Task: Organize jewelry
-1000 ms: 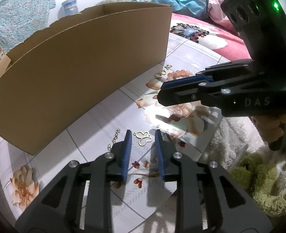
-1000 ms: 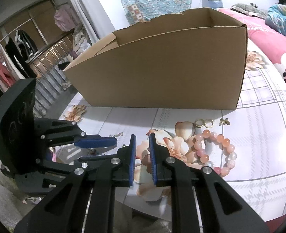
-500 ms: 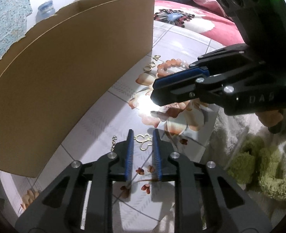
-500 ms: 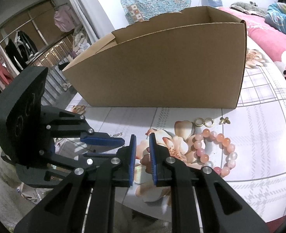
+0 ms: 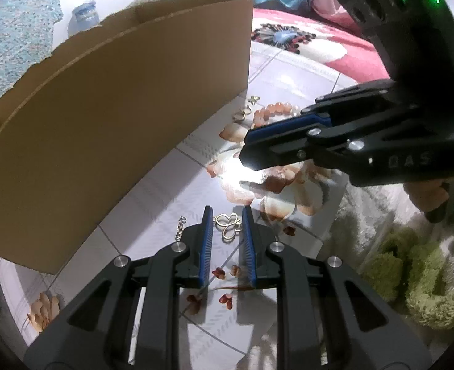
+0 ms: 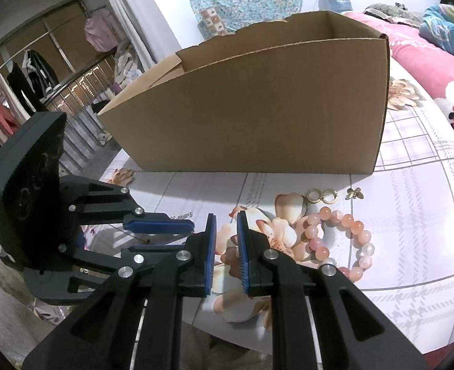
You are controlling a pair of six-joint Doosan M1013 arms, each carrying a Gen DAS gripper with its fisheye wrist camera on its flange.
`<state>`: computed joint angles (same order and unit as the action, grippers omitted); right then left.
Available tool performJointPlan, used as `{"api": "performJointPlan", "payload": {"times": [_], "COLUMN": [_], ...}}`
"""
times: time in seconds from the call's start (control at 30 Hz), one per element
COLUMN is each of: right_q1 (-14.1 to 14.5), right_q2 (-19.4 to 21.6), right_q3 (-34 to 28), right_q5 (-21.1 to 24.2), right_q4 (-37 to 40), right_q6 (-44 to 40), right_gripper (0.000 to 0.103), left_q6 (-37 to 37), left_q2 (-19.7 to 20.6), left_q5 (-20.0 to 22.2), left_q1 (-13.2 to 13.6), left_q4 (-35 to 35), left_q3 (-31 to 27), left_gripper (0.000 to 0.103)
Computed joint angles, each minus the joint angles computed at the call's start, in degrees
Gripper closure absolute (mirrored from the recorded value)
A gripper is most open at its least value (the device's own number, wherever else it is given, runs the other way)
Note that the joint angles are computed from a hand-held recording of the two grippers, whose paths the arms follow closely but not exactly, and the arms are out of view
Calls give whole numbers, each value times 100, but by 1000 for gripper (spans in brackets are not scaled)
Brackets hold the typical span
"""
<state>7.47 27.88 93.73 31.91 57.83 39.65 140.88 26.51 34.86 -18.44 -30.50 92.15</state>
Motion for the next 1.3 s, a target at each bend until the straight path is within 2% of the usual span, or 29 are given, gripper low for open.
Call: {"api": "performJointPlan", "payload": {"times": [0.2, 0.3, 0.47, 0.7, 0.9, 0.93, 1.03, 1.17, 1.3], "right_q1": [-11, 68, 319, 531, 736, 749, 744, 622, 473], "right_q2": [-12, 40, 124, 312, 293, 290, 319, 352, 268], "right_q3": [11, -90, -276, -546, -521, -524, -572, -621, -522], "right_q5": [129, 252, 188, 117, -327, -329, -266, 2, 86], "right_q4": [224, 116, -308, -1403, -2451, -2529, -2552, -2056, -1461], "right_q6": [-226, -328, -541, 342, 965, 969, 977, 907, 642], "right_gripper": [88, 69, 69, 69, 87, 94, 98, 101, 102], "left_q6": [-377, -802, -1295, -1220, -903, -851, -735, -667, -534], "left_q2": [-188, -303, -438, -441, -432, -432, -434, -464, -541], "left_q5": [-367, -672, -1033, -1197, -1271, -1281, -1302, -1380, -1486], "left_q1": [109, 190, 360, 492, 537, 544, 565, 547, 535], "left_q4": [-159, -86, -92, -383, -777, -836, -978, -1088, -1205], "left_q3": [173, 315, 524, 636, 690, 701, 724, 772, 853], "left_gripper": [85, 85, 85, 85, 85, 85, 85, 85, 85]}}
